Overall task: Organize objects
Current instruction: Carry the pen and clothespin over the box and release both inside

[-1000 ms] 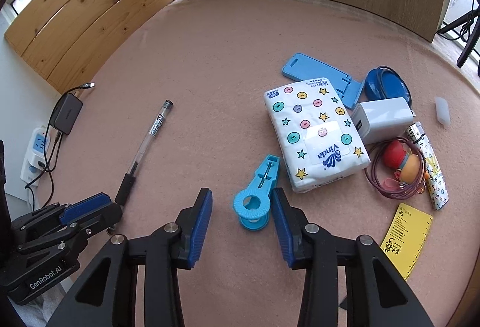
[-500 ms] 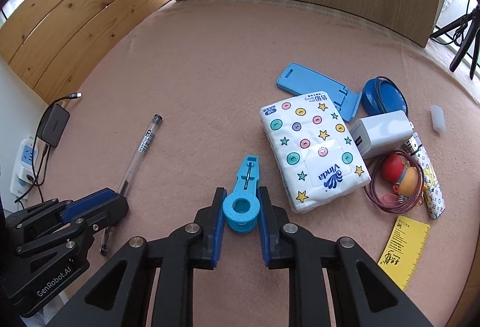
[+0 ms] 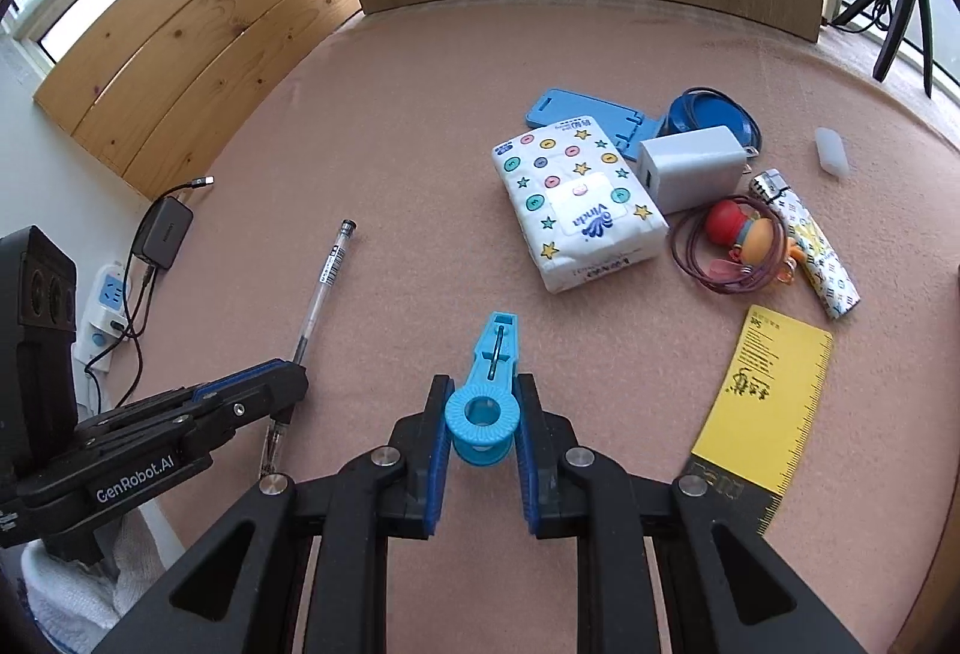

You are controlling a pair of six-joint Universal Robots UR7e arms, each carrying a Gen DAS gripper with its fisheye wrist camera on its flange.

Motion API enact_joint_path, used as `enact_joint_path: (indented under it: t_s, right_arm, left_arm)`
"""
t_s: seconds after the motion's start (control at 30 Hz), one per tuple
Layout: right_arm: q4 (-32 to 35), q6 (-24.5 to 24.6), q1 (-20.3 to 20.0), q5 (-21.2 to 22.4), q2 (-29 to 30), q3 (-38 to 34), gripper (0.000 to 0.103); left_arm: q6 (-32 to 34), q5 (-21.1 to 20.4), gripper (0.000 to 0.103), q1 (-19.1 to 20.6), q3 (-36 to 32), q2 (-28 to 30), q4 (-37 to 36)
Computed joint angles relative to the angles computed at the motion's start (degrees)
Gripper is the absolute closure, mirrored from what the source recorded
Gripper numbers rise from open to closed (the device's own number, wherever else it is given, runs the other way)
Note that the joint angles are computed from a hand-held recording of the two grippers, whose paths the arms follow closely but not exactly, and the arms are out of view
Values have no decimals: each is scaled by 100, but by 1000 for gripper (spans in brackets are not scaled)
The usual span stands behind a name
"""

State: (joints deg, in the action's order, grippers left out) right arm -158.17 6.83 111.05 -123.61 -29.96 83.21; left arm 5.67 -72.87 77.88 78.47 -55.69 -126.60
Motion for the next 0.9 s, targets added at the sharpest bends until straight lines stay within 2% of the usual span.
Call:
enact_joint_path:
  t_s: [0.33,0.9]
  right_arm:
    - [-977,276,-34,-300,-1260,1480,85]
    - [-2147,424,-225,-1395,-2931,3125,85]
  left_arm:
    - [82,-317,92,-444,204,-104,-177]
    - [258,-1154,92,-1683,688,603,-514]
